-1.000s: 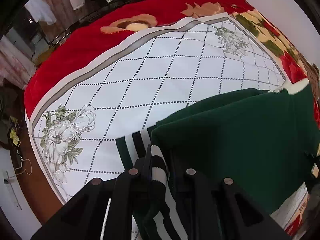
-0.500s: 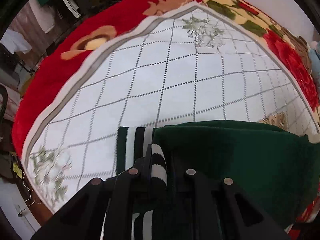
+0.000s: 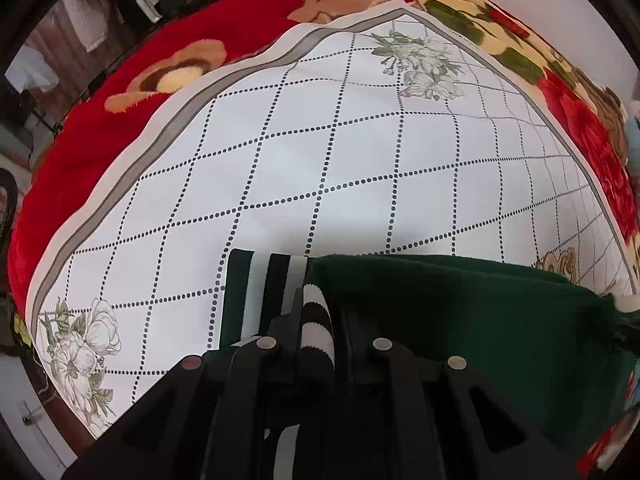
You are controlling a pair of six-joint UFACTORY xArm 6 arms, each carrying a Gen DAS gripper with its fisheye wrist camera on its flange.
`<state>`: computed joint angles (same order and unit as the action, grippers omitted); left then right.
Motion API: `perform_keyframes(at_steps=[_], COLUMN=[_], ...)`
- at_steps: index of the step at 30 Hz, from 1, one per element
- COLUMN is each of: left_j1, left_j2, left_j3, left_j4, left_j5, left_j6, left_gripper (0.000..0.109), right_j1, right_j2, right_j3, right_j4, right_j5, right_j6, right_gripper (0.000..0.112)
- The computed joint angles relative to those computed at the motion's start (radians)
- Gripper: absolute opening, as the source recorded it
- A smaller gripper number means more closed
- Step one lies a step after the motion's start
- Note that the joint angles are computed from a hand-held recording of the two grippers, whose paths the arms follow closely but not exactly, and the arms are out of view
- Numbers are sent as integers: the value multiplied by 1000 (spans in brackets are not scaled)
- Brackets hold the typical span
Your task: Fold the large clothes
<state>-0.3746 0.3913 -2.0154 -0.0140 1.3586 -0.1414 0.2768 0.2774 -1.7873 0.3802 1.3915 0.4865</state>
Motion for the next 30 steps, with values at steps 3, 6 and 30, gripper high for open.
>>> perform_keyframes(at_steps=[3,6,30], left_j1=[-8,-10,-260], left_j2=[17,0,15], left_j3=[-18,3,-12], left_j4=[20,13,56], left_j5=[2,-19,14], left_j6=[8,20,-115], left_gripper=[23,33,95], right_j1=[18,14,-360], right_j2=[134,86,-526], right_j3=[-92,56,741], right_j4=[-62,-19,-235], right_j5=[-12,-155,-175], right_j6=[116,203,392], right_gripper=[0,0,0])
